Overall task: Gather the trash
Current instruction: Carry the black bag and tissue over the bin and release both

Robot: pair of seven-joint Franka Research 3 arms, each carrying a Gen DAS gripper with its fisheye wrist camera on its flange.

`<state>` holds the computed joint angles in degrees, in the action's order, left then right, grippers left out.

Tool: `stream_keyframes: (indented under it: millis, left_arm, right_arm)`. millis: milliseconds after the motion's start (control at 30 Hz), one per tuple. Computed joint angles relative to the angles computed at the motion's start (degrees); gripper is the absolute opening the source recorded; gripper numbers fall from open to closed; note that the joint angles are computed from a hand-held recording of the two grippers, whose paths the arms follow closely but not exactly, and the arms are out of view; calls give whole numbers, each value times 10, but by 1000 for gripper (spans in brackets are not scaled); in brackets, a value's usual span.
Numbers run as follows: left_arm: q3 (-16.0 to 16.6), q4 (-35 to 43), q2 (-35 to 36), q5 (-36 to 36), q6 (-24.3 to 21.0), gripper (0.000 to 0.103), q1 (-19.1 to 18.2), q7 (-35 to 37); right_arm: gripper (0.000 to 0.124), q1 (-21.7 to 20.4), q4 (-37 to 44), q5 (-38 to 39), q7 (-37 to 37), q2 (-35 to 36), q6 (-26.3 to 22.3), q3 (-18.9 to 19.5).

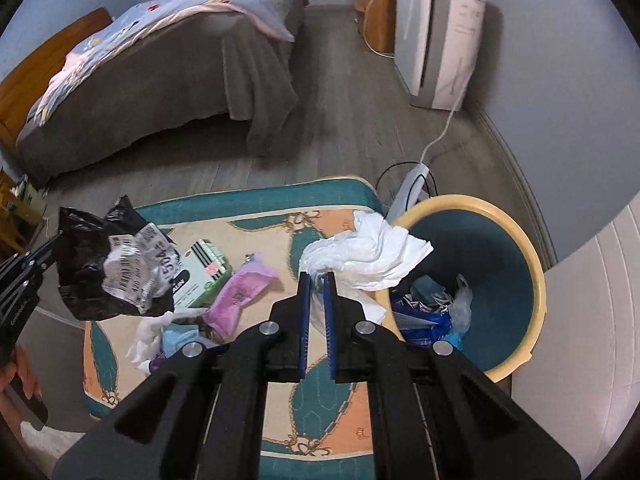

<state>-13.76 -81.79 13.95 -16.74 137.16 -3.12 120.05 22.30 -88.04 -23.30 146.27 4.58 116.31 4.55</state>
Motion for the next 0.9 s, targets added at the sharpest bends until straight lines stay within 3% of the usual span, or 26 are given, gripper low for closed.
stream_keyframes:
  millis: [233, 400, 700, 900]
  left_arm:
    - [-16, -30, -27, -65, 34, 4, -2, 42]
    - [-15, -42, -40, -96, 11, 4, -11, 53]
    - [-11, -70, -62, -111, -3, 4, -39, 71]
    - [-13, -61, -49, -83, -10, 4, -59, 48]
  right_arm:
    - [6, -20, -62, -11, 8, -50, 18, 1]
    - [6, -50, -112, 14, -4, -88, 47, -1]
    - [6, -113, -223, 89, -19, -162, 112, -5]
    - [6, -144, -270, 124, -19, -188, 139, -1]
